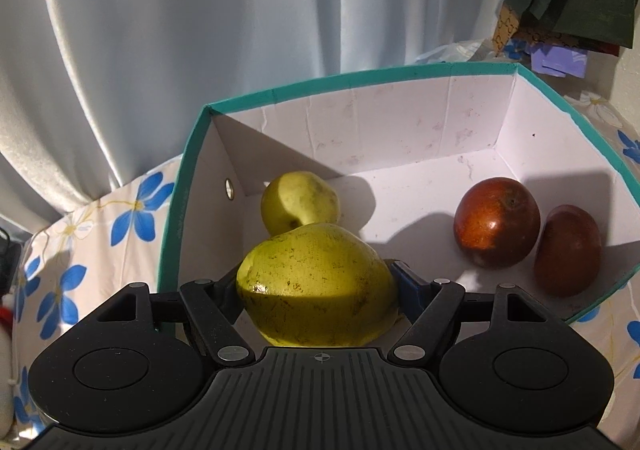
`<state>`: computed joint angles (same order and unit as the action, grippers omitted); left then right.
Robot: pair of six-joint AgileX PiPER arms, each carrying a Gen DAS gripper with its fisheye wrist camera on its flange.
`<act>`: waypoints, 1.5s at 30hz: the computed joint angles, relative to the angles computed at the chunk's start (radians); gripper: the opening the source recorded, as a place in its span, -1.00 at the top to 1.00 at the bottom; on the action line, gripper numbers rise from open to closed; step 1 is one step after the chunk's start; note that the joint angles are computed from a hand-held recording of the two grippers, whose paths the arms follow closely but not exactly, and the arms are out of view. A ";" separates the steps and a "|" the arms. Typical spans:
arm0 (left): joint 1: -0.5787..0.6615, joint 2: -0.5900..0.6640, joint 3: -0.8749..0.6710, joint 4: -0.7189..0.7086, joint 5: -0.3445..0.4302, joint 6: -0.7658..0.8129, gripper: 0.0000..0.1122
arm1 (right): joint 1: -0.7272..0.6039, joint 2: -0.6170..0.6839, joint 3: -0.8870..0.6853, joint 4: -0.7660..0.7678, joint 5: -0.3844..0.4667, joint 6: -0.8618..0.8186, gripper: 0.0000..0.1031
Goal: Organize fruits
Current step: 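Lower pear into teal box and open left gripper while right gripper holds tomato, then lower red tomato into teal box and open right gripper while left gripper withdraws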
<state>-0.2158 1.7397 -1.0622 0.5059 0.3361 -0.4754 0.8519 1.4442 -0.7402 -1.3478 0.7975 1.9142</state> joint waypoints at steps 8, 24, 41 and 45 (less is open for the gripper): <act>-0.013 0.017 -0.007 0.098 0.006 -0.089 -0.42 | -0.003 0.004 -0.001 -0.001 -0.011 -0.004 0.51; -0.005 -0.048 0.029 0.043 -0.031 -0.023 -0.71 | -0.004 0.002 0.003 -0.009 -0.013 0.003 0.51; 0.098 -0.434 0.245 -0.061 0.094 -0.029 -0.79 | -0.028 0.034 -0.020 -0.051 -0.047 0.012 0.50; 0.125 -0.435 0.250 -0.109 0.099 0.004 -0.79 | -0.078 0.074 -0.054 -0.054 -0.105 -0.026 0.50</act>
<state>-0.0904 1.3047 -0.8120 0.3967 0.4351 -0.4718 0.7737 1.5177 -0.7945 -1.4014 0.6929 1.8886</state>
